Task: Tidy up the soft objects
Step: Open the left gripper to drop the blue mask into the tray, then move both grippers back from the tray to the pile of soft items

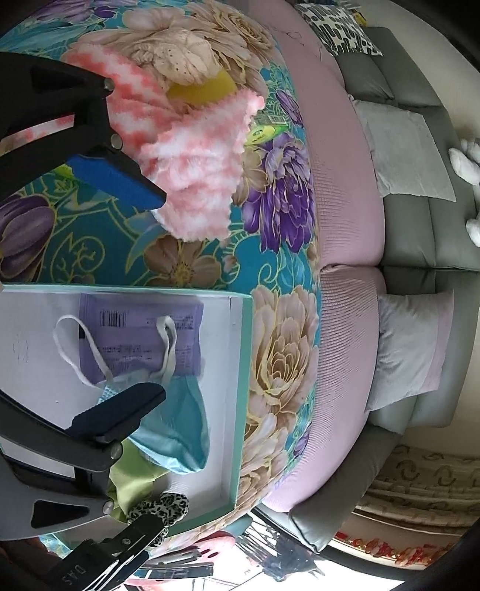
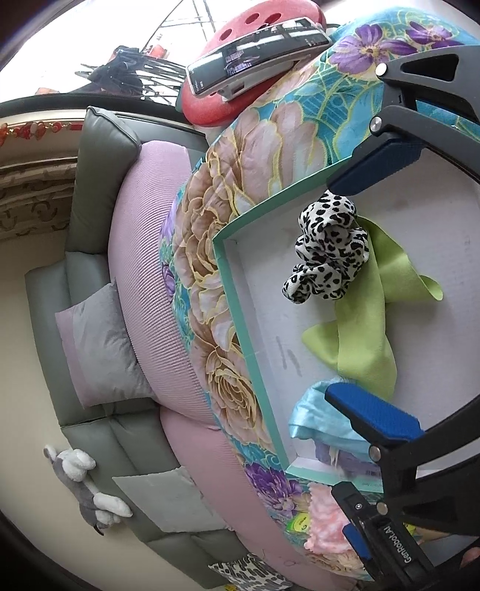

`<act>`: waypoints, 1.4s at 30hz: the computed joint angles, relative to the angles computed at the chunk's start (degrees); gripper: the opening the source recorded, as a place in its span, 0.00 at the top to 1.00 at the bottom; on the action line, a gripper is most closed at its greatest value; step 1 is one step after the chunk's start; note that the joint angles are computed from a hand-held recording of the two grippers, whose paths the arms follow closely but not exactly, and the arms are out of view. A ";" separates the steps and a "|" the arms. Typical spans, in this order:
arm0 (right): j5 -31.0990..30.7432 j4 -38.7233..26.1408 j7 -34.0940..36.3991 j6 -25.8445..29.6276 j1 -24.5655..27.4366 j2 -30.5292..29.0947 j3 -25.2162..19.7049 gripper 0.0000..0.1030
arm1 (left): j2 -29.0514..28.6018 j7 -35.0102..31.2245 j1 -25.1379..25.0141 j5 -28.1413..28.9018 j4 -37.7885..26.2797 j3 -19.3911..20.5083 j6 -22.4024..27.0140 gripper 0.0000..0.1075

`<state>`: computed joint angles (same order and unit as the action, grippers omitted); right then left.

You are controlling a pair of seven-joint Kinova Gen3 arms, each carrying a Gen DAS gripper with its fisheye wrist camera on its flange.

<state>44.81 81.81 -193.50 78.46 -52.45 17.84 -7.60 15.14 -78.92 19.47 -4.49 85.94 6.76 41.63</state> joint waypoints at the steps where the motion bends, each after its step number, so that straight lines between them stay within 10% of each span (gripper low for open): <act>1: 0.09 0.10 -0.06 -0.17 0.00 -0.07 -0.01 0.01 | -0.04 0.07 -0.01 0.00 -0.08 -0.05 0.12 0.11; 26: 6.99 -3.04 -0.33 1.40 -3.75 -0.37 -0.90 0.00 | -12.81 4.58 -4.75 -6.89 5.29 -1.02 -3.17 0.11; 42: 5.16 -14.25 14.24 -11.62 -6.28 7.39 1.70 0.00 | -14.77 8.27 -15.83 -6.87 10.01 -4.61 -2.22 0.11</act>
<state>49.97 67.56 -179.26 66.85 -58.73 25.23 -5.89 0.37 -70.65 3.65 -11.35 95.95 2.15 39.41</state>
